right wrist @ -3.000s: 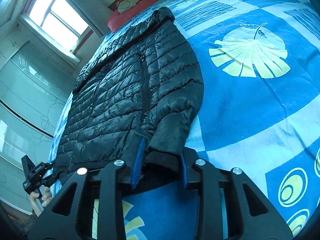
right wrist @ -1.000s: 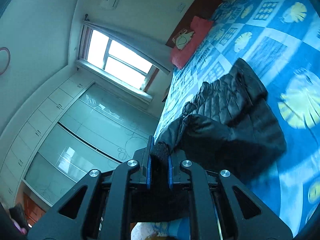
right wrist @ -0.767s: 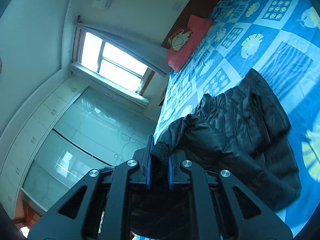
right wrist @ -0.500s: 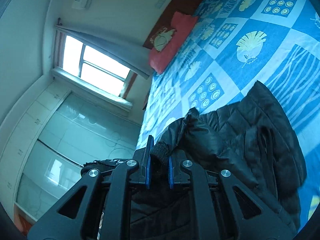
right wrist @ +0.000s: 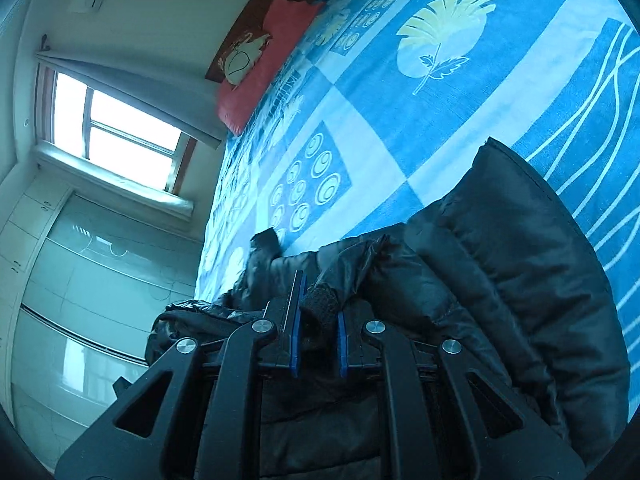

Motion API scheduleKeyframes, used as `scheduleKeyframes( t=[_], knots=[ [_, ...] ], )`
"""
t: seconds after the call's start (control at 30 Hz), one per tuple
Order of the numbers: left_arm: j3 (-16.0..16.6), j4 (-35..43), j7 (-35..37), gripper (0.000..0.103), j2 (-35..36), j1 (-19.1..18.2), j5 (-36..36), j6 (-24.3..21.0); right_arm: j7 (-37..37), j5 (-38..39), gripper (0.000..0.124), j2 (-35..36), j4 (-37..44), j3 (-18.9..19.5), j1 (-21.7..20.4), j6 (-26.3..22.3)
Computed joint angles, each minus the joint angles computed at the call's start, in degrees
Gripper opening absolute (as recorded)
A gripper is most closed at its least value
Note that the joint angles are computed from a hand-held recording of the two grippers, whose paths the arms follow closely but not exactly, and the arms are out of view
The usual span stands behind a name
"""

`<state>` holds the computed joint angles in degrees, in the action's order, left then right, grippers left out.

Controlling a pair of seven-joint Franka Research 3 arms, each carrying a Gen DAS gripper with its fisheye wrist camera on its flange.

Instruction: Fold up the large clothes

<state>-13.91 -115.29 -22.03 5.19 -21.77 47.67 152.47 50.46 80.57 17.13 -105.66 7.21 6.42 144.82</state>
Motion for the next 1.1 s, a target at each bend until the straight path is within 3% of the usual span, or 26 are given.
scheduleKeyframes(
  t=[0.23,0.33,0.4,0.43,0.47,0.5,0.53,0.6,0.67,0.73,0.87,0.97,1.1],
  knots=[
    [1.4,-1.1,-7.2,0.015,0.8,-0.2,7.9,3.9,-2.6,0.0,0.011,1.0,0.5,0.6,0.5,2.3],
    [1.9,-2.4,-13.0,0.021,-0.5,0.4,13.1,7.9,-3.8,2.4,0.021,0.0,-0.1,0.7,-0.7,-0.5],
    [2.3,-3.6,-19.1,0.036,-1.7,1.1,17.8,11.2,-5.2,5.0,0.040,-1.1,-0.8,0.5,-1.6,-3.0],
    [2.6,-4.0,-25.8,0.043,-2.6,1.5,23.7,13.2,-6.2,6.4,0.046,-1.9,-1.3,0.3,-1.7,-3.5],
    [2.5,-4.2,-32.2,0.062,-3.7,1.9,29.5,14.1,-7.5,8.0,0.056,-3.0,-2.2,0.0,-1.8,-3.8],
    [1.9,-4.8,-35.1,0.078,-5.2,2.2,31.9,12.8,-7.8,8.3,0.059,-3.8,-2.7,-0.4,-1.6,-3.9],
    [1.0,-5.2,-34.9,0.081,-6.4,2.5,31.4,10.7,-7.8,8.2,0.059,-4.9,-3.4,-0.8,-1.2,-3.3],
    [-0.6,-6.2,-32.4,0.082,-9.0,2.9,28.9,7.1,-7.8,7.3,0.059,-6.8,-4.8,-1.4,-0.1,-1.1],
    [-1.8,-6.0,-29.4,0.082,-9.5,3.4,25.8,6.5,-7.4,3.6,0.059,-8.4,-5.8,-1.7,1.9,3.0],
    [-2.7,-4.7,-22.8,0.082,-8.5,3.2,21.1,5.3,-7.0,-1.4,0.058,-8.9,-5.8,-1.6,3.8,5.8],
    [-4.4,1.6,-4.2,0.082,-3.3,0.6,11.5,-3.8,-1.3,-16.8,0.052,-7.2,-4.4,-0.7,8.1,11.3],
    [-3.5,5.4,3.7,0.082,1.0,-1.3,7.8,-8.3,2.7,-26.6,0.052,-4.8,-2.9,-0.4,10.2,13.9],
    [-1.5,8.4,8.2,0.082,4.9,-3.2,5.2,-13.1,10.2,-38.7,0.052,-0.3,-0.1,-1.1,11.7,15.2]
  ],
)
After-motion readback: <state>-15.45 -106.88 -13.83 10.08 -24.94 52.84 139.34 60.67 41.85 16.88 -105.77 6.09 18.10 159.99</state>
